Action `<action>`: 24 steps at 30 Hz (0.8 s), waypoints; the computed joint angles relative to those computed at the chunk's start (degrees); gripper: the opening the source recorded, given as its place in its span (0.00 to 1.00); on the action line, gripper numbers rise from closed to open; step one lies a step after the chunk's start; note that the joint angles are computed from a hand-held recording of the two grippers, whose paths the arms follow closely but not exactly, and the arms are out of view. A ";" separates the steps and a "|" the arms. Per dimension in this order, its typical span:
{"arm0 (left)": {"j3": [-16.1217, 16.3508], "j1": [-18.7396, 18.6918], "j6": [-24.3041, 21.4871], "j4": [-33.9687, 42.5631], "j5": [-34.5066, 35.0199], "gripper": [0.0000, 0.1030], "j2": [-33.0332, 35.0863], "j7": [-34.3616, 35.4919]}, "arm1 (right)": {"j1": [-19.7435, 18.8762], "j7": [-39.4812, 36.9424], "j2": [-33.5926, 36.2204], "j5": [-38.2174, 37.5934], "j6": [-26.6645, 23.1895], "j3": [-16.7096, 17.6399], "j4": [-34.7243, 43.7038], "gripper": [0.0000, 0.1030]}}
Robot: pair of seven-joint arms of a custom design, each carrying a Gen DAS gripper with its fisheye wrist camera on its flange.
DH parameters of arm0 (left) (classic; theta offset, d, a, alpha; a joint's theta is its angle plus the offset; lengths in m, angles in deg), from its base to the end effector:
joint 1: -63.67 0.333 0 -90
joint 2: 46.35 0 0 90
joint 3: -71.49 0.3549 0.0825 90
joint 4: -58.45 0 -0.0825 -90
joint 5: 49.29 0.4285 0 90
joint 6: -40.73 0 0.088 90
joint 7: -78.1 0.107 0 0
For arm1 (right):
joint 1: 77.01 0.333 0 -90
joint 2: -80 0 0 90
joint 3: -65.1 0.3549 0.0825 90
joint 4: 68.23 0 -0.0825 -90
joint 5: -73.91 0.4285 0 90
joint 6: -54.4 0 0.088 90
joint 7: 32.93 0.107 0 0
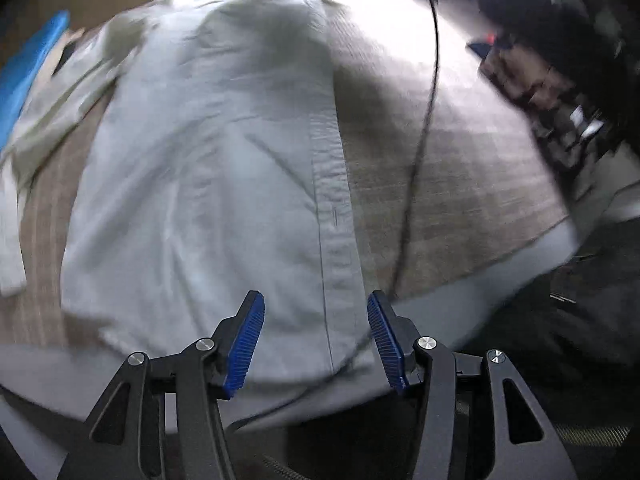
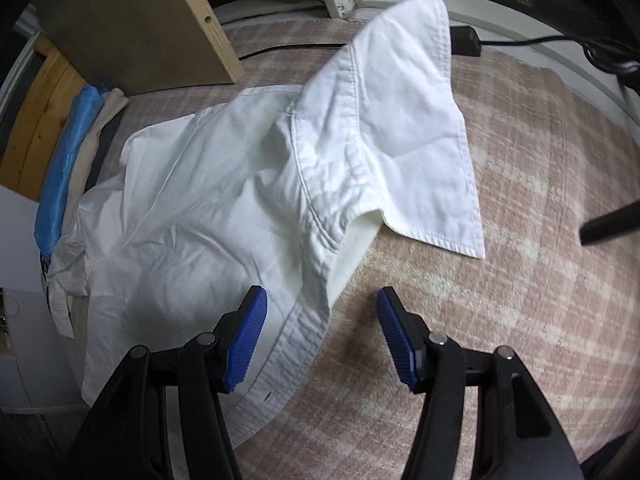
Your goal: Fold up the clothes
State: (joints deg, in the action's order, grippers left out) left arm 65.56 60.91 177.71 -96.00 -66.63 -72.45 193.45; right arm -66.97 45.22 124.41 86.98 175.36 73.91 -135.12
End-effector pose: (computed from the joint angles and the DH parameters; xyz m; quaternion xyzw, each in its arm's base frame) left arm 0.4038 -0.0628 0.3935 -0.5567 0.8225 -0.1160 0.0085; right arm 0.8054 0.2437 0.3663 -0.8154 0.5513 0.0572 0.1669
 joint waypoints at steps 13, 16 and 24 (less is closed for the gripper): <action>1.92 -2.58 2.28 3.46 -5.13 0.09 7.34 0.06 | -1.05 -3.80 -0.80 2.02 -1.08 1.30 -0.27 0.07; 2.10 -0.83 1.83 3.53 -6.61 0.04 6.54 0.47 | -1.10 -4.17 -1.23 3.05 -0.61 1.29 -0.29 0.07; -1.45 -1.18 3.83 3.35 -3.27 0.44 6.88 -1.50 | -0.12 -2.78 3.48 -0.13 -3.91 -0.06 5.96 0.49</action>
